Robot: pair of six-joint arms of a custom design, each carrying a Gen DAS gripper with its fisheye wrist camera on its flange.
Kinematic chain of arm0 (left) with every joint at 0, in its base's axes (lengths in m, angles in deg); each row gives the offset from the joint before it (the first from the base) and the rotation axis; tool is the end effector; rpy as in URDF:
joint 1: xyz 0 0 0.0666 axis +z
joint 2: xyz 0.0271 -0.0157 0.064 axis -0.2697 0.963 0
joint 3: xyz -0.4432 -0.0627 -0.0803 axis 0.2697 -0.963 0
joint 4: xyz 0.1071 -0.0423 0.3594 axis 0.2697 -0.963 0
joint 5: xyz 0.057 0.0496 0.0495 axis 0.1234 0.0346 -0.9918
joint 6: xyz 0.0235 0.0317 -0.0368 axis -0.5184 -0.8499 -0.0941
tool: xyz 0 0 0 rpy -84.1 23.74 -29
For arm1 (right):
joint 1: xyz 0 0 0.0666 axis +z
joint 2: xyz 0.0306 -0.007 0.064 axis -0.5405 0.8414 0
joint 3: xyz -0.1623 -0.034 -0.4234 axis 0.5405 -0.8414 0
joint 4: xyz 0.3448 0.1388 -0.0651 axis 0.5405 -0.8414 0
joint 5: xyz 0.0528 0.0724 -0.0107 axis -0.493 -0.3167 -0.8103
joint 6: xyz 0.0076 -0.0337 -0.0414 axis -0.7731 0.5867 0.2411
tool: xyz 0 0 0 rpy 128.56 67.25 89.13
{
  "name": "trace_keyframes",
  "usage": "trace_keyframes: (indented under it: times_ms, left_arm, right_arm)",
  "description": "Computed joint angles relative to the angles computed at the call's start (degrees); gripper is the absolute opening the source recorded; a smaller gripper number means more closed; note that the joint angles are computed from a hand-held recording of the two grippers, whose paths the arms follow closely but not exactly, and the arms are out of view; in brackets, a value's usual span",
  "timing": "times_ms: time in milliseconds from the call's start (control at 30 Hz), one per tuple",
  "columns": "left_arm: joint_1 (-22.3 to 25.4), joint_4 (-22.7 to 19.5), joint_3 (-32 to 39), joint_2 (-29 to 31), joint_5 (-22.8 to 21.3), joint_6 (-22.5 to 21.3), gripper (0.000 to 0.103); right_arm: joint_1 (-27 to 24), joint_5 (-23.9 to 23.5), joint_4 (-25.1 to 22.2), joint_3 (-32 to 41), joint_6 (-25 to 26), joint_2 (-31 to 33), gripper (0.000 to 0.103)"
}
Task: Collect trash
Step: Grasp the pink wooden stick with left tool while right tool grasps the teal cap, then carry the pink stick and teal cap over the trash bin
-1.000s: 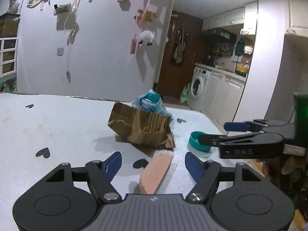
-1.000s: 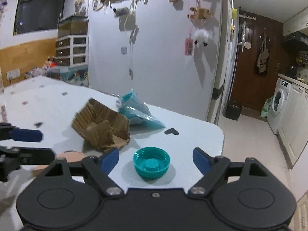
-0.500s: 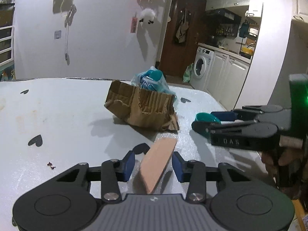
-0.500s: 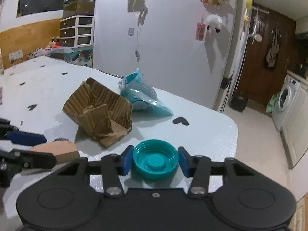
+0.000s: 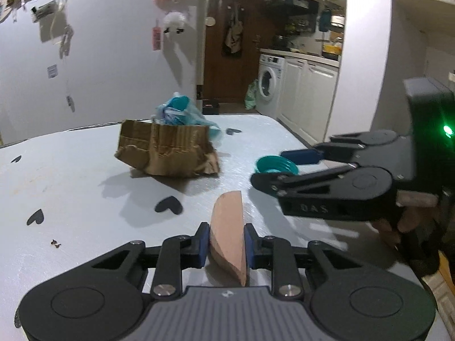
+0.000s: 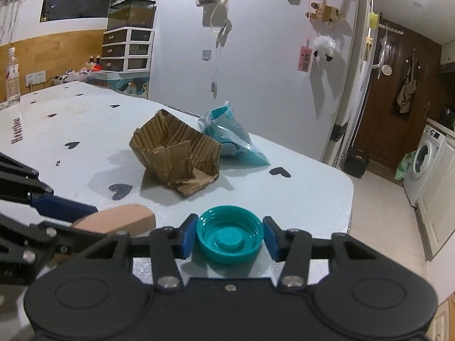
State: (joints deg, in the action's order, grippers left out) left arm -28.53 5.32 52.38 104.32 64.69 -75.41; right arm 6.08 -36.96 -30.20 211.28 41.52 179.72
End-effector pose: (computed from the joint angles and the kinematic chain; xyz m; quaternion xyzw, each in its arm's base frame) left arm 0.4611 -0.1197 0.6618 0.2876 0.8431 -0.1669 0.4227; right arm 0.4838 0.3663 0.6306 -0.1011 0.8592 -0.0137 0.5014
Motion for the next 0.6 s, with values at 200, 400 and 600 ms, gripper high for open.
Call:
trace_keyframes:
  times_ms: [200,400,600]
  left_arm:
    - [-0.8,-2.0,-0.8,-1.3,1.1,-4.4,0.027]
    - [-1.4,0.5,-2.1,-1.7,-0.5,-3.6,0.034]
    - [-1.3,0.5,-1.9,-1.5,-0.3,-3.3,0.034]
  right_arm:
    - [-0.4,-3.0,1.4,-1.5,-0.6,-0.9,0.050]
    - [0.7,-7.5,2.9,-3.4,1.8,-2.3,0.050]
    - [0.9,-8.0,3.3,-4.0,1.0,-2.7,0.050]
